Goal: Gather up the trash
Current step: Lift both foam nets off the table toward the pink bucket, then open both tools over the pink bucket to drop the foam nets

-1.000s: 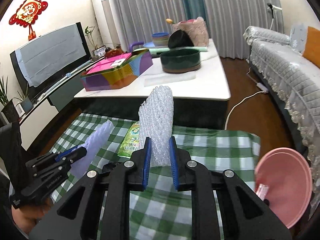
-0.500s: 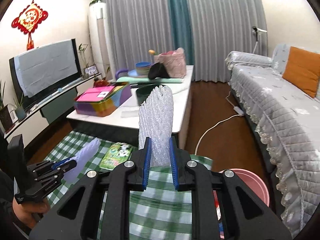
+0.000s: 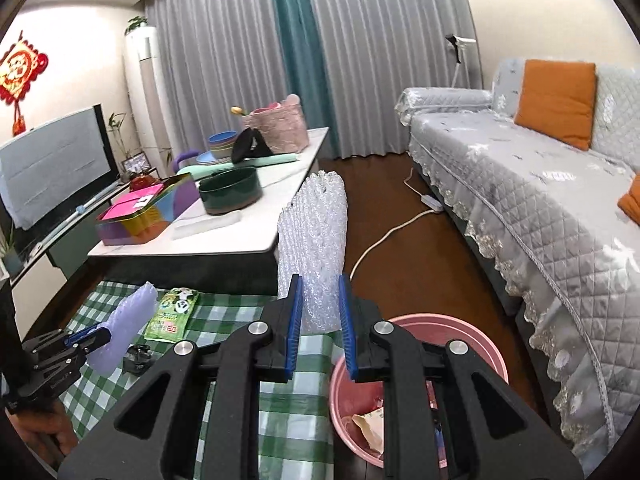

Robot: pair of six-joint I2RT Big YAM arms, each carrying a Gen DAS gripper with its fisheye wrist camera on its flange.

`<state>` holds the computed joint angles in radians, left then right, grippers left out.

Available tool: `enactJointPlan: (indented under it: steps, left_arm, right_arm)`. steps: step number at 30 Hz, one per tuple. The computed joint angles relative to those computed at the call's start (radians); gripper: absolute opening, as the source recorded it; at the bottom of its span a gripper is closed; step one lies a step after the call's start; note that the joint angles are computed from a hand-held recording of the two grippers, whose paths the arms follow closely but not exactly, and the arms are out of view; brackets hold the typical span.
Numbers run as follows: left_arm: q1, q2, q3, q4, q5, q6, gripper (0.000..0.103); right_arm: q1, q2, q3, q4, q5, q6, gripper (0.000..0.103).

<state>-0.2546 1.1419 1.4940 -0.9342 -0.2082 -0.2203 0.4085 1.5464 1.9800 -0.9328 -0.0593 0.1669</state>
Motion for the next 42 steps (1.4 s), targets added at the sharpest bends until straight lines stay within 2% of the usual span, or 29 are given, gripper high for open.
enactJointPlan:
  steps: [15,27,42]
  left_arm:
    - [-0.061,0.095,0.078,0.001,0.026,0.015,0.011]
    - [-0.152,0.255,0.235,0.008,0.043,0.044,0.011]
    - [-0.220,0.432,0.397,0.002,0.104,0.068,0.011]
  right_arm:
    - [-0.072,-0.014,-0.032,-0.003,0.066,-0.003,0.019]
    - [-0.131,0.008,-0.023,-0.049,0.085,0.023,0.019]
    - [-0.179,0.030,-0.049,-0.096,0.087,0.037,0.019]
